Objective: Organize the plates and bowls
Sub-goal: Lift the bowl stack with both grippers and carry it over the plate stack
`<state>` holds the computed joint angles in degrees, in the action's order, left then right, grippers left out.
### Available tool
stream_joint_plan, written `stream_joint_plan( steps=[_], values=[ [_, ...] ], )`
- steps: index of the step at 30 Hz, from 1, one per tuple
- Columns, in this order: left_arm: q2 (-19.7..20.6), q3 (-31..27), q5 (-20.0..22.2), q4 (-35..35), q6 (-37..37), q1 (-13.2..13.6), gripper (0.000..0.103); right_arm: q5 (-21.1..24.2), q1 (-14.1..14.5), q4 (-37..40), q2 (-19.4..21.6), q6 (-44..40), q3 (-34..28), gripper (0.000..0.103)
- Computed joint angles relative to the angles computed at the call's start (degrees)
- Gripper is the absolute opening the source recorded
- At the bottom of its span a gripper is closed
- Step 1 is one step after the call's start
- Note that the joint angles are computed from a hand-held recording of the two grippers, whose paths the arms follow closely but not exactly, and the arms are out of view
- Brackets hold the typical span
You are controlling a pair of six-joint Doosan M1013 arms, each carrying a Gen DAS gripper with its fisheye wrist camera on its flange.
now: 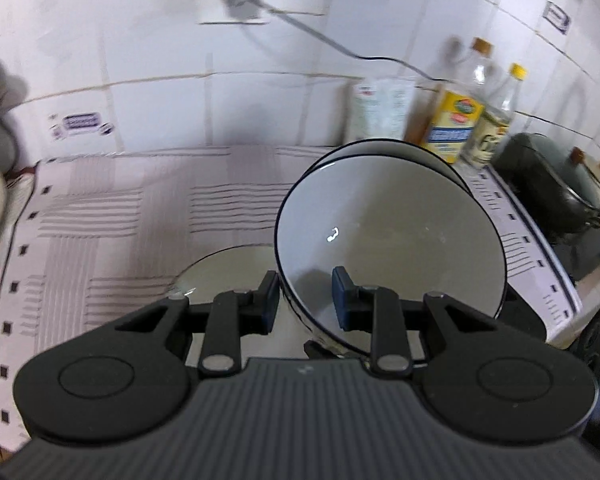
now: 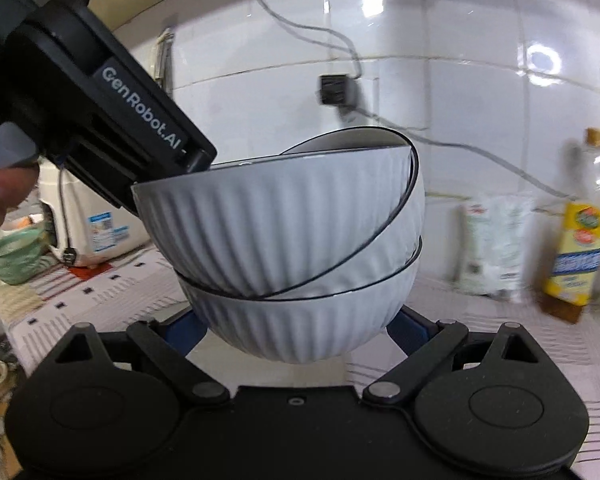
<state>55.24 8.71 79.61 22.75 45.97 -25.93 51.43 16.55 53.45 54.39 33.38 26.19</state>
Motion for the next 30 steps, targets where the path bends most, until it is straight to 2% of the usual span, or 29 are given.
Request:
stream_joint_plan(
  steps=[2,5,8,14,22,25,27,30],
  values=[
    [-3.6,7.5,-2.6,1.3,-1.9,0.1,0.026,0.9,0.5,-0.4,0.5,0.4,-0.7,0.098],
    [-6.5,13.8,-4.6,1.6,-3.6,0.6,0.026,3.7,1.2,-1.8,1.6,1.2,-2.7,0.098],
    [-8.4,17.8,-5.5,0.2,-4.7,1.4,0.026,5.0,1.8,-2.8,2.4,1.0,-3.8,0.098],
    [-10.3,22.8,-6.8,-1.3,-5.9,2.2,0.026,6.5,2.5,-4.6,3.0,2.6,-4.2,0.098],
    [-10.7,25.0,-8.8,-4.2,-6.2,3.0,0.026,8.0,2.9,-8.8,4.0,4.6,-5.8,0.098],
    [-10.9,25.9,-10.3,-3.5,-6.1,2.9,0.026,7.1,3.1,-10.1,3.8,5.3,-5.5,0.098],
    [-11.6,27.8,-12.8,-2.3,-7.2,2.7,0.026,6.8,3.1,-10.8,3.8,6.4,-5.7,0.098],
    [-11.8,28.4,-13.8,-1.4,-8.1,2.4,0.026,10.0,3.1,-13.1,5.8,10.8,-10.2,0.098]
  ],
)
